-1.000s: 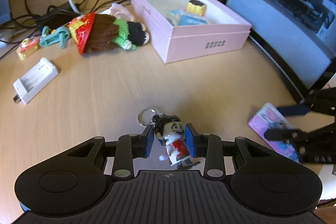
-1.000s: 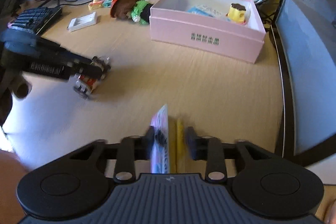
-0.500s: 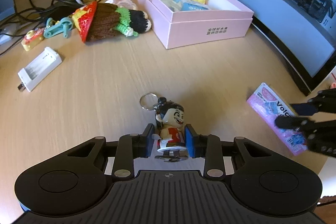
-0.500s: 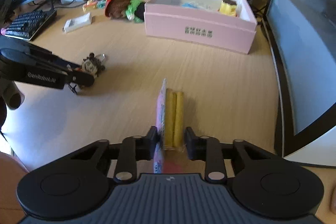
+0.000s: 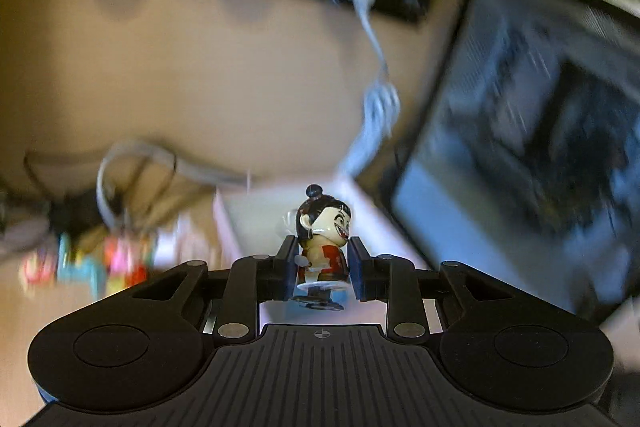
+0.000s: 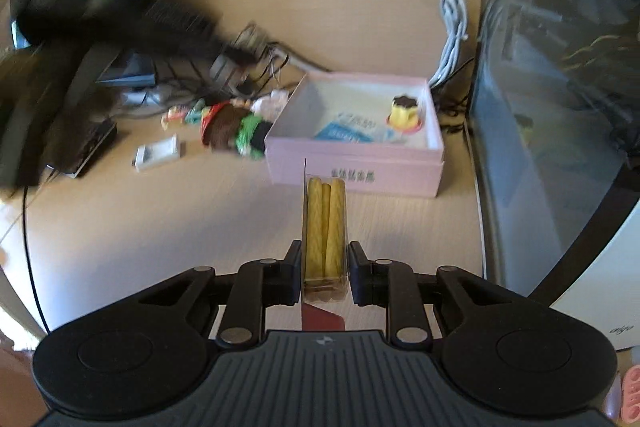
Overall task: Organize objects
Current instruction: 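Lower the keychain figure into the pink box and open the left tool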
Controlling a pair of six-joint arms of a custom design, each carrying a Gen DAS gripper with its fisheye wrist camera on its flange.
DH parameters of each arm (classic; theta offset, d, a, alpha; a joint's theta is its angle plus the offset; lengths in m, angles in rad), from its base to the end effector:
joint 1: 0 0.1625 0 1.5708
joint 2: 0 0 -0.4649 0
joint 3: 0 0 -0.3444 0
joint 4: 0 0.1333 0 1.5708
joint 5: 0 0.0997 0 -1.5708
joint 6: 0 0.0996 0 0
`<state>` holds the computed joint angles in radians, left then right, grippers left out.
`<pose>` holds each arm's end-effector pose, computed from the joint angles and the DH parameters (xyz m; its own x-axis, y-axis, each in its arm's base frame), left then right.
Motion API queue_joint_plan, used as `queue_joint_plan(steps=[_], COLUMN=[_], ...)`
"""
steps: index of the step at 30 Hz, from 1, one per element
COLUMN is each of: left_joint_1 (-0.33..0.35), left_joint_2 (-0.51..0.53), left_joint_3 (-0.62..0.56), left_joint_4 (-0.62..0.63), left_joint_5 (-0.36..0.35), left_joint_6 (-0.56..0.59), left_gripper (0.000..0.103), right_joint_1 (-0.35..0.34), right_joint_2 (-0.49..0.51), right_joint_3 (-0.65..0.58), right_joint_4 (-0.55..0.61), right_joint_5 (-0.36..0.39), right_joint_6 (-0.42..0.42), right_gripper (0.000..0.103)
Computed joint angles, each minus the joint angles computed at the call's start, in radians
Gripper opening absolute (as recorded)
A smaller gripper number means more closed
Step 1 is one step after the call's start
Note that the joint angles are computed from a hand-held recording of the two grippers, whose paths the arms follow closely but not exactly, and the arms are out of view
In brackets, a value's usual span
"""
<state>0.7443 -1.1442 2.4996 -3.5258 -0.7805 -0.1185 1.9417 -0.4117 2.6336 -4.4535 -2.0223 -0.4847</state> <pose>-0.1470 -0.4128 0.2477 -0.8380 0.1781 -0.5158 0.5118 0.5844 -0.6297 0.2110 -0.2946 0.0650 -0.6946 -0.4106 0.5908 -0.6892 0.6154 -0.3825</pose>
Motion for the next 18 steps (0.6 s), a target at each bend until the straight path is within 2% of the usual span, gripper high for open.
queue_joint_plan(steps=[1,3,5,7,11,13,16,18], left_joint_1=[0.027,0.083,0.130,0.158,0.162,0.148,0.106,0.069], left_joint_2=[0.035,0.093,0.155,0.195,0.191,0.145,0.056,-0.010], left_joint_3=[-0.040,-0.117,-0.184,-0.201,-0.118,-0.059,0.068,0.145], left_joint_4=[-0.024,0.022,0.089,0.070,-0.122,-0.142,-0.099,-0.004], left_joint_5=[-0.009,-0.015,0.018,0.018,-0.009,-0.008,-0.002,0.009], left_joint_6=[0.036,0.065,0.062,0.042,-0.007,-0.038,-0.106,-0.180], left_gripper=[0.031,0.031,0.030,0.030,0.030,0.030,0.030,0.030], right_joint_1=[-0.003,-0.008,-0.020,-0.021,-0.033,-0.039,-0.035,-0.033], right_joint_2=[0.002,0.000,-0.004,0.004,-0.010,-0.033,-0.065,-0.075], right_joint_3=[-0.002,-0.004,-0.010,-0.012,-0.029,-0.051,-0.129,-0.215], right_joint_4=[-0.015,-0.031,-0.039,-0.056,-0.053,-0.015,0.080,0.145], right_joint_5=[0.001,-0.004,-0.003,-0.017,-0.022,-0.012,0.005,0.008], right_joint_6=[0.001,0.014,0.018,0.024,0.022,0.029,0.044,0.017], right_gripper=[0.022,0.022,0.022,0.022,0.022,0.022,0.022,0.022])
